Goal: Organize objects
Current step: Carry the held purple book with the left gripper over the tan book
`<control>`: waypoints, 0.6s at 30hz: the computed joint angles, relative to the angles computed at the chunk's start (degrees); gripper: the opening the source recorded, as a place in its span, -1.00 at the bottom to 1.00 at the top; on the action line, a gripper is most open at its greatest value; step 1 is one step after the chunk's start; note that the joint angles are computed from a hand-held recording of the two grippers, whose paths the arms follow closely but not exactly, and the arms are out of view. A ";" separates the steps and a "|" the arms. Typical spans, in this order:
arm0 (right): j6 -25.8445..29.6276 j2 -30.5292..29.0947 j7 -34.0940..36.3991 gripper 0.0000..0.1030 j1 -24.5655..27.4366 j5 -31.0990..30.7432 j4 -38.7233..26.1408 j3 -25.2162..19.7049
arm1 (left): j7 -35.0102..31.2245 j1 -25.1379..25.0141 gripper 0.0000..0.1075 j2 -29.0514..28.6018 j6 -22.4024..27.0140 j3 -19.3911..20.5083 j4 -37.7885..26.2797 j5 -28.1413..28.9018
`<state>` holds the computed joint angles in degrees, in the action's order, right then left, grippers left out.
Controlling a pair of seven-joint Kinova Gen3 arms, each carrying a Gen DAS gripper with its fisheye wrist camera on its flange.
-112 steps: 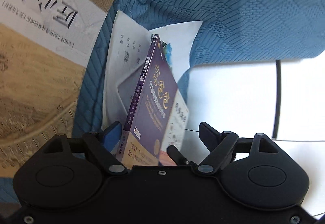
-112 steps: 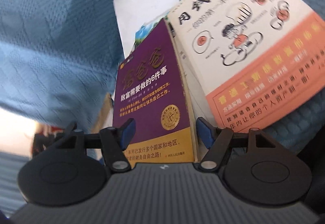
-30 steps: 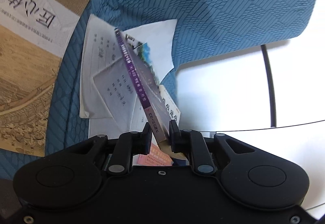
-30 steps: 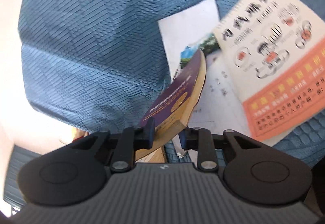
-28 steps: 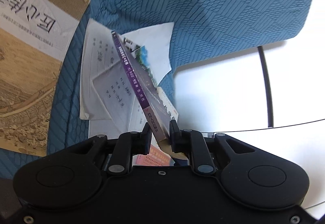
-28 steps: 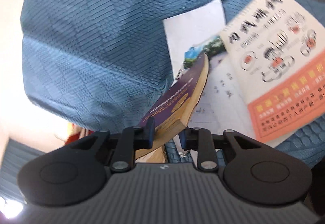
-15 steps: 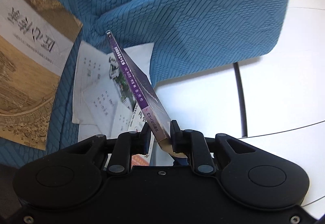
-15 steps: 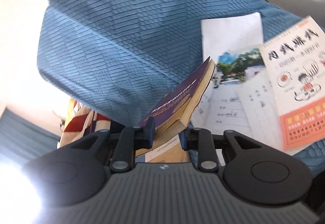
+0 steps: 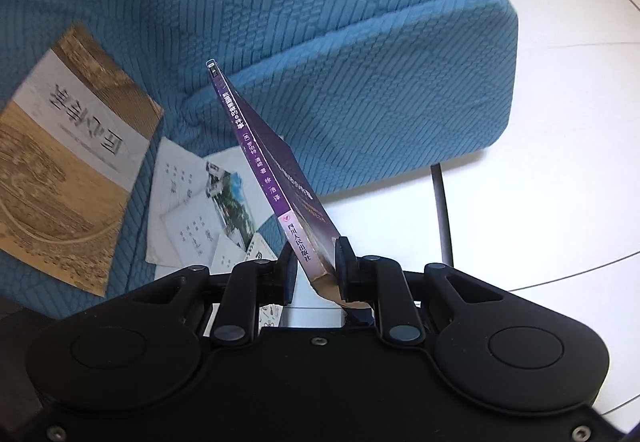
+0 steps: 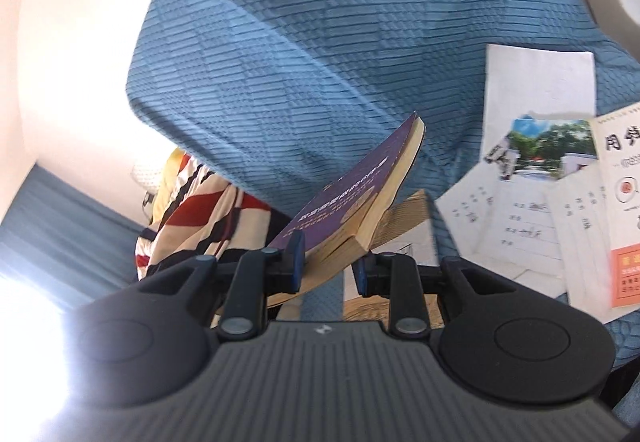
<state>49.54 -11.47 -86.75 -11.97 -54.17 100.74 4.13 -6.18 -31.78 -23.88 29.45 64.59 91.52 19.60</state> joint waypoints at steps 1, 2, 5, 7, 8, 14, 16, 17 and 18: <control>0.19 0.27 -0.48 -0.45 -0.17 0.46 -0.75 -0.45 | 0.02 1.37 -0.66 -0.28 0.08 -1.60 0.62 0.17; 0.02 0.53 -1.06 -0.45 -0.40 1.01 -1.40 -1.11 | -0.03 2.97 -0.66 -0.54 0.06 -3.27 1.36 0.02; -1.01 1.27 -3.93 -0.45 -1.22 3.03 -2.99 -3.22 | -0.24 9.16 -0.65 -0.14 -0.58 -8.94 4.10 -1.17; -2.39 1.77 -6.29 -0.45 -2.00 4.57 -3.62 -4.75 | -0.51 13.52 -0.65 0.14 -0.61 -12.91 5.82 -2.12; -3.05 2.02 -7.66 -0.45 -2.40 5.43 -3.86 -5.46 | -0.69 15.68 -0.65 0.20 -0.74 -14.91 6.88 -2.52; -7.02 5.06 -16.03 -0.45 -5.54 10.67 -5.16 -9.52 | -1.38 27.19 -0.64 0.14 -0.87 -25.87 12.88 -4.27; -8.23 6.36 -18.96 -0.45 -6.63 13.13 -5.67 -10.91 | -1.40 30.55 -0.64 0.20 -1.93 -29.04 15.35 -4.52; -8.91 6.88 -20.02 -0.45 -7.16 14.00 -5.63 -11.40 | -1.50 32.32 -0.64 0.35 -3.00 -30.67 16.90 -4.53; -9.53 7.42 -21.04 -0.45 -7.66 14.83 -5.58 -11.84 | -1.72 34.23 -0.64 0.47 -3.92 -32.32 18.35 -4.58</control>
